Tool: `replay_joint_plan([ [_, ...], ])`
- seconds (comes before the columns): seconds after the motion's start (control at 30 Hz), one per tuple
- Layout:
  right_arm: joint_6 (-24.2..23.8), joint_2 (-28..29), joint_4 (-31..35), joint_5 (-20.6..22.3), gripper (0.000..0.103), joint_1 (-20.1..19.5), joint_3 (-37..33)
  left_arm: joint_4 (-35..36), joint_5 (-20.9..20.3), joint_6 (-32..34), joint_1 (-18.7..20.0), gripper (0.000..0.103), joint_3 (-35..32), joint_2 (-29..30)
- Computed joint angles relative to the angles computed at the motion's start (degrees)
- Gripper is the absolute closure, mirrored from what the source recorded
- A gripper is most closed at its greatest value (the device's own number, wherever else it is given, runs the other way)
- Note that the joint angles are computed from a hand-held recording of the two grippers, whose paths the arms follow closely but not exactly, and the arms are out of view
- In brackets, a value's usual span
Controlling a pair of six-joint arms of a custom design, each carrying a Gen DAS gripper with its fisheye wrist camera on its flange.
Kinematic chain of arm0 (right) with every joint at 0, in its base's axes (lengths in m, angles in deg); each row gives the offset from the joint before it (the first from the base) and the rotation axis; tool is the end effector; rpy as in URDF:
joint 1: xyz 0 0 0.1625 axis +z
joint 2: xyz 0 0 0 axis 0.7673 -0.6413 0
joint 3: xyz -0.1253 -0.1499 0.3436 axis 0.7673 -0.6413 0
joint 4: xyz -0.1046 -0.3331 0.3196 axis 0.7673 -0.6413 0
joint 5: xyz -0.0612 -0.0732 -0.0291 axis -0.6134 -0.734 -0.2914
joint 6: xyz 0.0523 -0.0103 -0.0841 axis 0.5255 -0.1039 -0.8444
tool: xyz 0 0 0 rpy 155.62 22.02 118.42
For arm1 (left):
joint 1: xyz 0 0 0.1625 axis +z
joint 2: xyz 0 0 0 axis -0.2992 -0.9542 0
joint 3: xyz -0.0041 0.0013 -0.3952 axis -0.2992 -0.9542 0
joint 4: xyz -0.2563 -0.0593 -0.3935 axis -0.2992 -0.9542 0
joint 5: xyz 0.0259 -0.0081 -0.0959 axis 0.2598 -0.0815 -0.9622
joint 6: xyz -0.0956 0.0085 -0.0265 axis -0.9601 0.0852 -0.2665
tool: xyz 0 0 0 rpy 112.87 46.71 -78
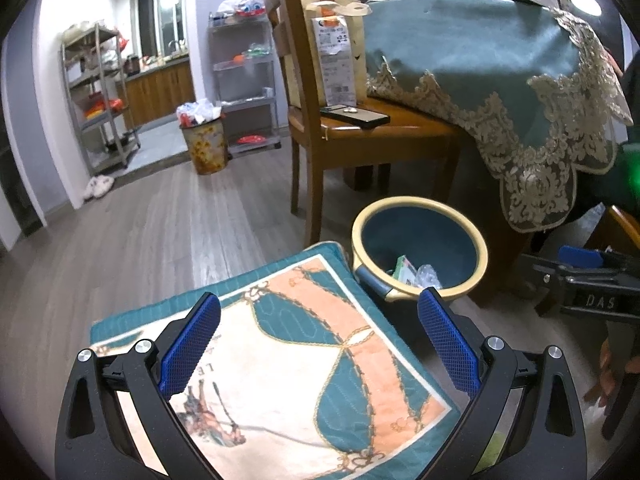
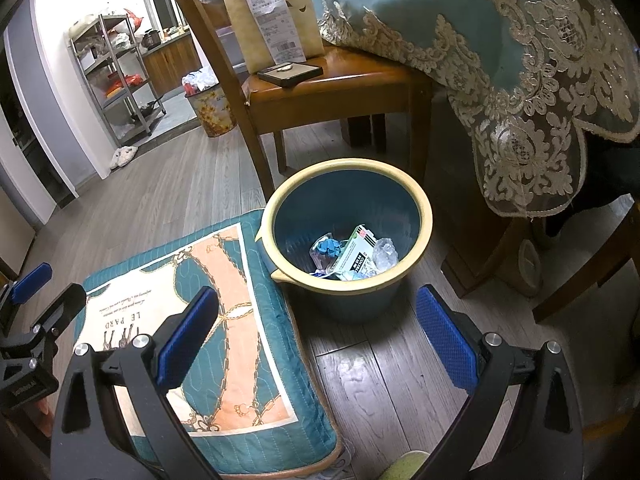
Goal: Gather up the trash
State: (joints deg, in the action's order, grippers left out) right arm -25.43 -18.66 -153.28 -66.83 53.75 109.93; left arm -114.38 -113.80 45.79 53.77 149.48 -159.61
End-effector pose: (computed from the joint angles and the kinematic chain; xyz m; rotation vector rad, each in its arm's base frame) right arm 0.1917 -0.4810 0.2367 0.2042 -2.3241 0.9652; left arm -0.3072 -0.4921 0.1639 0.7433 2.1968 -0.9241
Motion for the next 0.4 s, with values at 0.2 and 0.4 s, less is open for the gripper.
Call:
replay_joint_plan([
  [0.2, 0.12, -0.06, 0.11, 0.03, 0.006, 0.01, -0.01, 0.58, -0.31, 1.14, -0.13, 0.005, -0.36, 0.30],
  [0.4, 0.09, -0.01, 0.17, -0.15, 0.006, 0.16, 0.00, 4.44, -1.97, -3.28, 0.69, 0.005, -1.08, -0.32],
])
